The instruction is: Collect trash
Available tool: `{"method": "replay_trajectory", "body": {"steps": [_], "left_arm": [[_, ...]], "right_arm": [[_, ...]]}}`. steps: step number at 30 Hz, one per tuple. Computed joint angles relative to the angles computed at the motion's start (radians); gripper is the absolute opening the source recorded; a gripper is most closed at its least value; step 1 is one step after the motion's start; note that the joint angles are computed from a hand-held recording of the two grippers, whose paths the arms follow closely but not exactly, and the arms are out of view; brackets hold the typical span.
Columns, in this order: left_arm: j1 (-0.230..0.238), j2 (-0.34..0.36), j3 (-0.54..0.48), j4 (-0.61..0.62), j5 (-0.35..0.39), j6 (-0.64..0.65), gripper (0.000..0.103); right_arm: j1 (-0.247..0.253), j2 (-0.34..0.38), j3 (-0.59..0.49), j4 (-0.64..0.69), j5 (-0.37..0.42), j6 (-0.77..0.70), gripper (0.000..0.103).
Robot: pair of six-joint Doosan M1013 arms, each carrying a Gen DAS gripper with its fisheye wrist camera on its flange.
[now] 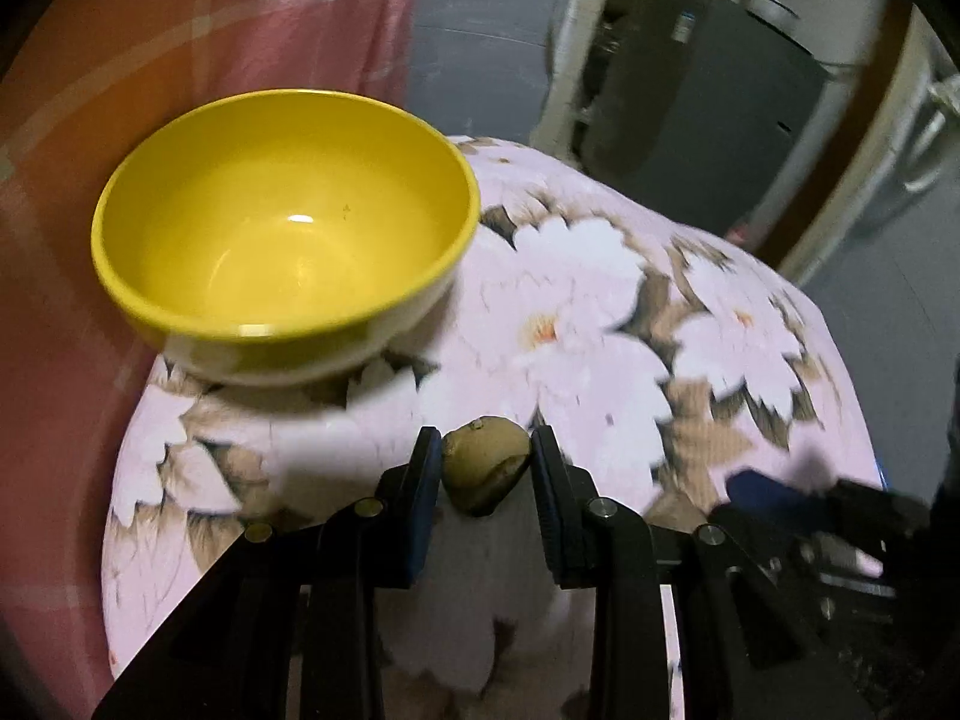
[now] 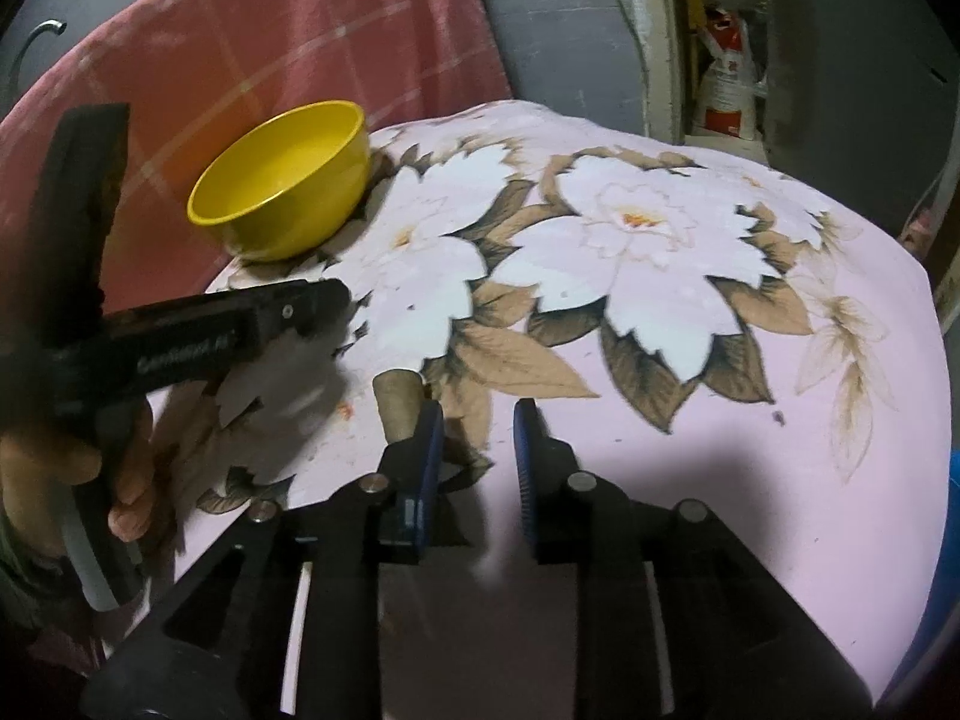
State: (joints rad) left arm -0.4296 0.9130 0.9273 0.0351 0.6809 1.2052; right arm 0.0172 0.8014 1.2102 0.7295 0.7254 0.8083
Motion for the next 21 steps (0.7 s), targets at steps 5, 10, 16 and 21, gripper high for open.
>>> {"method": "replay_trajectory", "body": {"steps": [5, 10, 16, 21], "left_arm": [[0.000, -0.043, 0.083, 0.024, -0.058, 0.000, 0.026], [0.000, -0.085, 0.170, 0.061, -0.119, -0.059, 0.026], [0.003, -0.114, 0.224, 0.088, -0.171, -0.100, 0.026], [0.006, -0.116, 0.232, 0.077, -0.180, -0.109, 0.026]], "right_arm": [[0.020, -0.002, 0.002, -0.014, 0.008, -0.032, 0.033], [0.030, -0.006, 0.007, -0.024, 0.009, -0.034, 0.033], [0.034, -0.028, 0.042, 0.048, 0.006, -0.127, 0.033], [0.047, -0.025, 0.033, 0.017, -0.001, -0.124, 0.033]]}}
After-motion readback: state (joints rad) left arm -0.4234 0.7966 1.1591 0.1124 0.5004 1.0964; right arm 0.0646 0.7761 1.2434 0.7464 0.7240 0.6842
